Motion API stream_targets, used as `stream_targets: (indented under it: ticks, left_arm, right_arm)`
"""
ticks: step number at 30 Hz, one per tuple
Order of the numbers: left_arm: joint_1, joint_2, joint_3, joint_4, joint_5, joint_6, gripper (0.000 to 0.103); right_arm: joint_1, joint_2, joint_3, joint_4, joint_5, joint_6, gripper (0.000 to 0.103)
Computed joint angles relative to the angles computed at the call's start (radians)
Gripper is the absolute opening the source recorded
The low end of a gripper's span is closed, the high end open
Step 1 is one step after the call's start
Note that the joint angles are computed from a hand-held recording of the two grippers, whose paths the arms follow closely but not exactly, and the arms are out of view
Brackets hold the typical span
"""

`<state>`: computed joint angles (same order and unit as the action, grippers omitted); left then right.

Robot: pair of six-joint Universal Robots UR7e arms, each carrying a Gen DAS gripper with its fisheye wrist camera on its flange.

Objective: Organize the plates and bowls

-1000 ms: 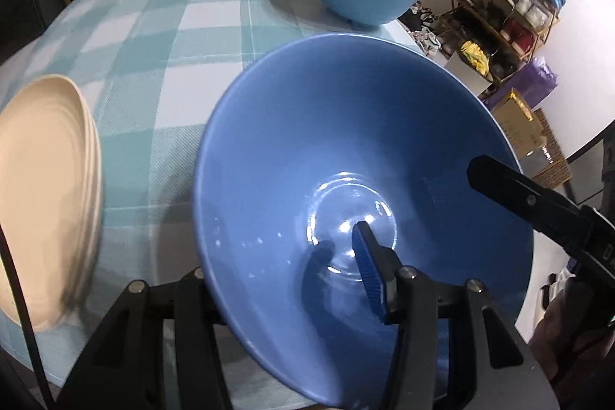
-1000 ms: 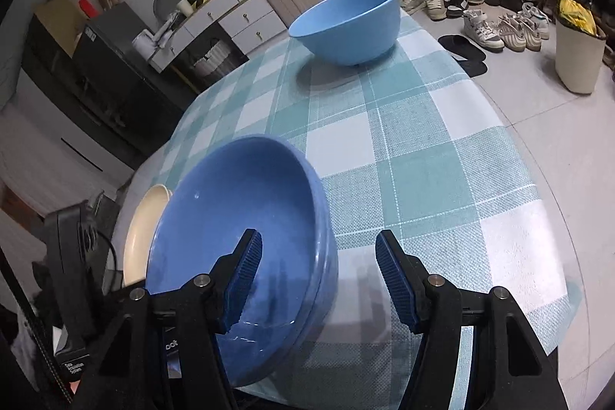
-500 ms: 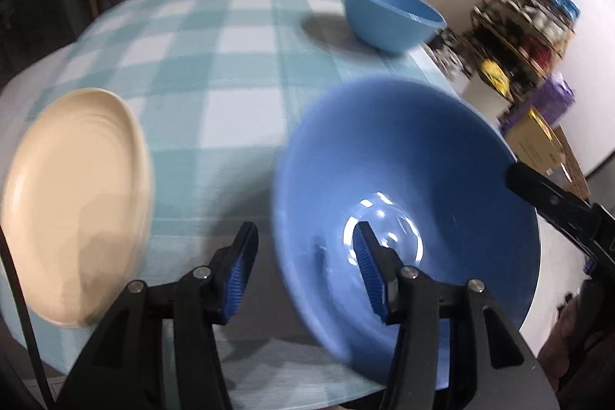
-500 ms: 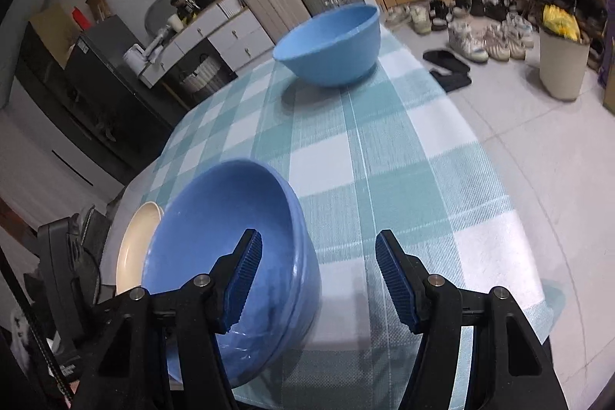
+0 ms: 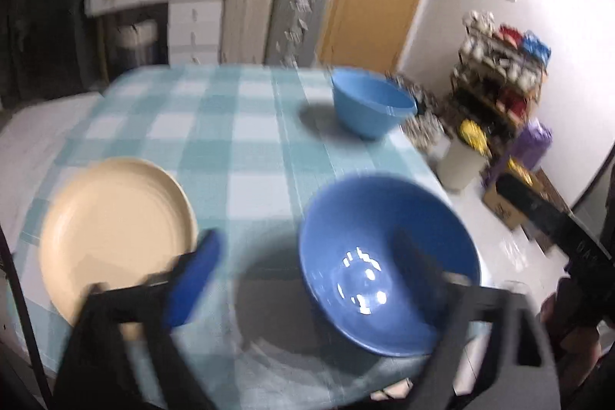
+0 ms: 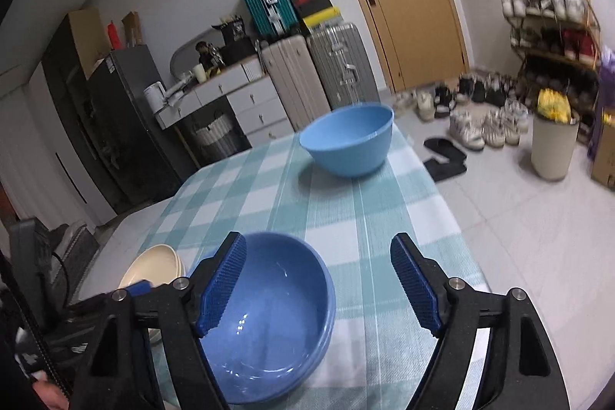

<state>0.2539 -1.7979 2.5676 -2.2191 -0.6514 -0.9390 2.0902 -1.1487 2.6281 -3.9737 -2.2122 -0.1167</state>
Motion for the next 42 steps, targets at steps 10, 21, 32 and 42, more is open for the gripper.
stream_targets:
  ticks: [10,21,32,42]
  left_arm:
    - [-0.026,-0.034,0.022,-0.042,0.075,0.024,0.103]
    - [-0.016,-0.014,0.021,-0.052,0.059,0.036,0.103]
    - [-0.061,-0.105,0.074,-0.048,0.164,-0.049,0.103]
    - [0.125,-0.021,-0.120,-0.082,0.064,0.119,0.103]
  right_arm:
    - [0.061,0.079,-0.018,-0.161,-0.036,-0.135,0.092]
    - [0.152,0.109,-0.024,-0.211,-0.081,-0.246,0.102]
    - [0.107,0.014,0.011,-0.096,-0.043,-0.132,0.102]
    - [0.048,-0.041,0.025,-0.026,0.011,-0.103,0.102]
